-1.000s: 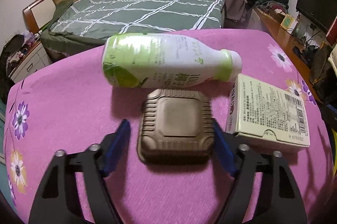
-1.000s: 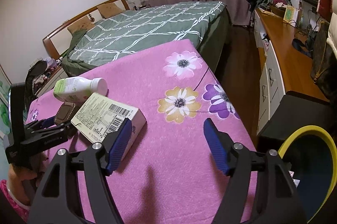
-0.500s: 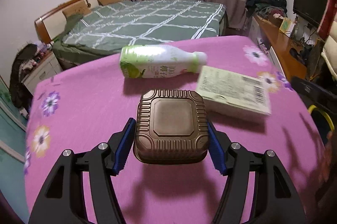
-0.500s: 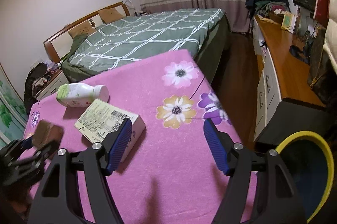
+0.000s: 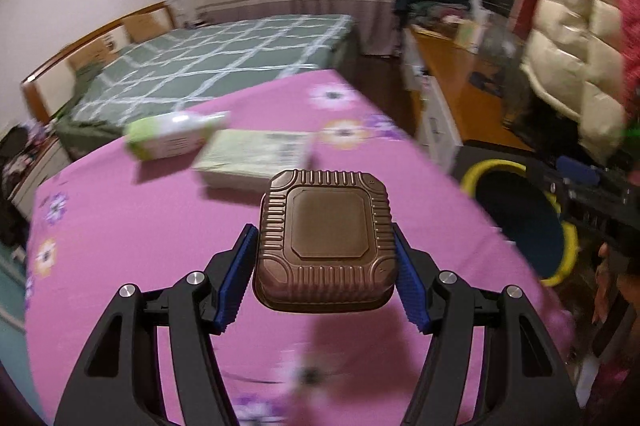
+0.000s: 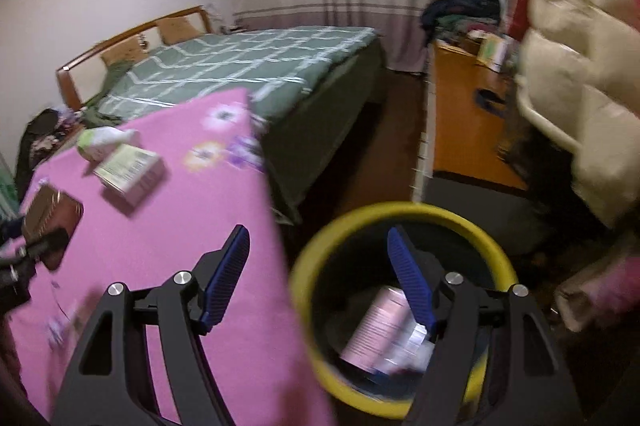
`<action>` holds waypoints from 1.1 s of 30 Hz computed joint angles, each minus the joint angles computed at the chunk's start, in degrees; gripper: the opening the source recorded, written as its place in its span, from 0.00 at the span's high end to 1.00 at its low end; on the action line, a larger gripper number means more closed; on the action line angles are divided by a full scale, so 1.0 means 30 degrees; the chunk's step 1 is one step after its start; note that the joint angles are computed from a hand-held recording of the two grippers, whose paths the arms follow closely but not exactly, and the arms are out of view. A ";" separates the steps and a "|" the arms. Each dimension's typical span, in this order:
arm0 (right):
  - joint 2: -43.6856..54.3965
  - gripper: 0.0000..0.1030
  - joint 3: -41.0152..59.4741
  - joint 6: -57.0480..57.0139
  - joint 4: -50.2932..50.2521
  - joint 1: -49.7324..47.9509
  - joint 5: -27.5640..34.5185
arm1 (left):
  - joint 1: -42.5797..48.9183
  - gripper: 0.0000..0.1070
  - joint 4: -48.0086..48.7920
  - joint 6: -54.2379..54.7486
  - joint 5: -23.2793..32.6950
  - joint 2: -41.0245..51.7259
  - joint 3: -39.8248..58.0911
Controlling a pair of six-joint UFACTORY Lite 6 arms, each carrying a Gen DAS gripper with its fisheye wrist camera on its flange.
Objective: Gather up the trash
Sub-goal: 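Carry the brown container over the yellow bin and open the left tool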
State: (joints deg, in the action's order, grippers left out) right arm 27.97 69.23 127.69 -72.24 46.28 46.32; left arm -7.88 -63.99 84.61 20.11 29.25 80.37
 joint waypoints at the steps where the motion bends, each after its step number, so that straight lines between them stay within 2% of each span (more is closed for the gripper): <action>1: -0.1014 0.34 -0.1612 0.0782 0.0017 0.0310 0.0279 | -0.0477 0.40 -0.0204 0.0103 -0.0135 -0.0221 -0.0361; 5: -0.4232 0.34 -0.6484 0.3353 0.0609 0.1680 0.1258 | -0.3525 0.40 0.0302 -0.1107 -0.0834 -0.0441 -0.1011; 9: -0.6474 0.34 -0.9925 0.5396 0.1770 0.3394 0.2214 | -0.6637 0.40 0.1914 -0.3590 -0.1560 0.0617 -0.0182; 14: -0.8346 0.34 -1.2672 0.7361 0.2839 0.4843 0.2822 | -0.9460 0.40 0.6575 -0.9177 -0.2054 0.2908 0.2433; 20: -1.0030 0.34 -1.5181 0.9246 0.3380 0.5677 0.2736 | -1.0985 0.40 1.2669 -1.6009 -0.0847 0.6411 0.7094; 24: -1.0277 0.34 -1.5862 1.0055 0.3267 0.5772 0.2325 | -1.1597 0.39 1.4961 -1.8689 0.0415 0.9176 1.0889; 25: -1.0271 0.34 -1.6005 1.0226 0.3140 0.5673 0.2172 | -1.1706 0.37 1.5260 -1.9050 0.0578 0.9720 1.1622; 26: -1.0286 0.34 -1.6069 1.0300 0.3175 0.5722 0.2127 | -1.1802 0.25 1.5753 -1.9619 0.0774 1.0307 1.2437; 28: -1.0272 0.34 -1.6201 1.0451 0.2961 0.5508 0.1864 | -1.1826 0.14 1.6170 -2.0296 0.0563 1.0653 1.2865; 33: -0.9807 0.34 -1.6136 1.0866 0.2231 0.5000 0.1187 | -1.0967 0.14 1.3113 -1.7212 -0.0691 0.8482 0.9759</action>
